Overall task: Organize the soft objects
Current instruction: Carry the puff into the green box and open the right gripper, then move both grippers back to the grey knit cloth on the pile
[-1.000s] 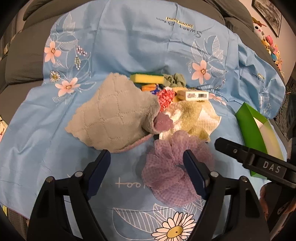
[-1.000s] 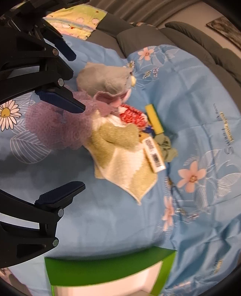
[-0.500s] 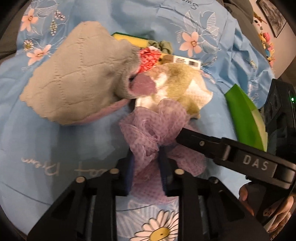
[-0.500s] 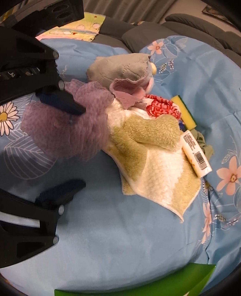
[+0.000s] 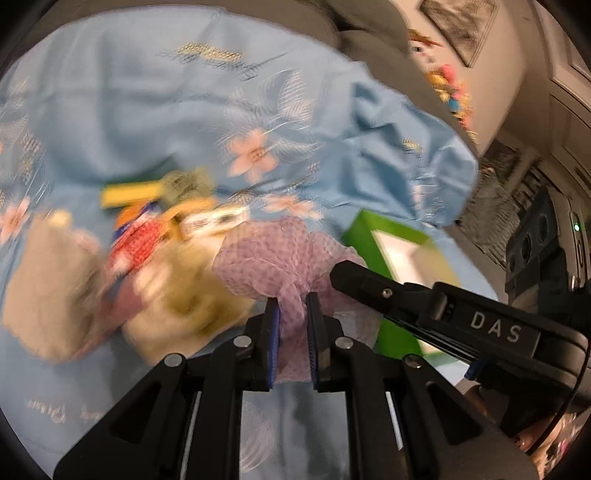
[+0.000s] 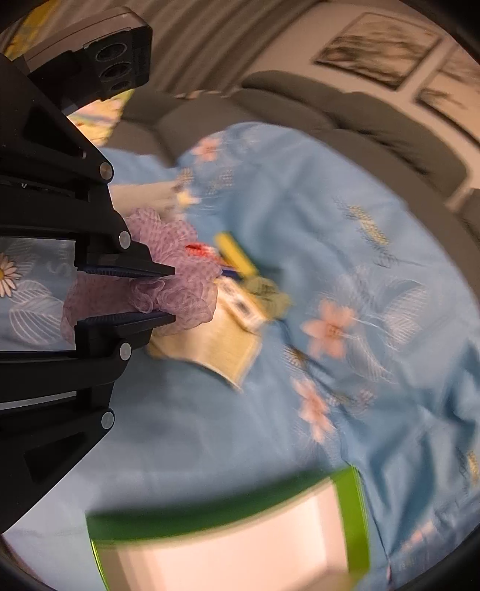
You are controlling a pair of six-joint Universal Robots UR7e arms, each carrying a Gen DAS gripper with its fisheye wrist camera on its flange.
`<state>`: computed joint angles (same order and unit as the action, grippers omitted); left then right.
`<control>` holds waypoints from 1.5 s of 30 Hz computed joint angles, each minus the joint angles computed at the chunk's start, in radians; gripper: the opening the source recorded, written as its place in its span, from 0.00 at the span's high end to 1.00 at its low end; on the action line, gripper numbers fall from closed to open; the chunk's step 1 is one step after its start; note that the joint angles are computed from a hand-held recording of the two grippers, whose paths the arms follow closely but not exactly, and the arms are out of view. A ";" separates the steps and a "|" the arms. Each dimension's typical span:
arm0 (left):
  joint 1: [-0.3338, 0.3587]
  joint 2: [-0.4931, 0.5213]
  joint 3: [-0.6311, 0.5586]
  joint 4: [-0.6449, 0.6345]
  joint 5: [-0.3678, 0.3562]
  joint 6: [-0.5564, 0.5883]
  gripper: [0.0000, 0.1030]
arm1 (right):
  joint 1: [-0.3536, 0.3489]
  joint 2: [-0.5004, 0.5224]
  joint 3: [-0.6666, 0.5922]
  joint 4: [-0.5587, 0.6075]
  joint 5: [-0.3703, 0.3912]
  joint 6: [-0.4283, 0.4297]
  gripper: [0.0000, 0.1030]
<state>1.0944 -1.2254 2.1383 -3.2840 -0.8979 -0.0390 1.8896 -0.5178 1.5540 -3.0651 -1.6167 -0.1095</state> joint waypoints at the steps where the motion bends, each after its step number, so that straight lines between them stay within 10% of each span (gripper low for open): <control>1: -0.006 0.013 -0.014 -0.002 -0.003 0.013 0.89 | -0.001 -0.011 0.010 -0.031 -0.007 0.004 0.82; 13: -0.040 0.236 -0.250 0.094 -0.209 0.111 0.89 | -0.066 -0.105 0.097 -0.344 -0.190 0.133 0.82; 20: -0.031 0.334 -0.355 0.208 -0.254 0.093 0.89 | -0.110 -0.101 0.071 -0.330 -0.327 0.195 0.82; 24: -0.025 0.365 -0.374 0.240 -0.237 0.081 0.88 | -0.120 -0.099 0.055 -0.274 -0.394 0.217 0.82; 27: -0.025 0.350 -0.360 0.251 -0.231 0.085 0.65 | -0.104 -0.081 0.030 -0.267 -0.482 0.181 0.80; 31: -0.046 0.329 -0.315 0.154 -0.133 0.128 0.26 | -0.081 -0.056 0.026 -0.385 -0.520 0.096 0.28; 39: -0.041 0.210 -0.218 0.108 0.005 0.091 0.22 | -0.028 0.025 -0.065 -0.363 -0.587 0.043 0.21; 45: -0.015 0.082 -0.111 0.091 0.117 0.031 0.22 | 0.033 0.210 -0.274 -0.393 -0.809 -0.145 0.21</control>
<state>1.0795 -1.1438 2.0278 -3.1934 -0.7812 -0.0077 1.9223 -0.3082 1.2801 -3.4578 -2.4252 -0.2546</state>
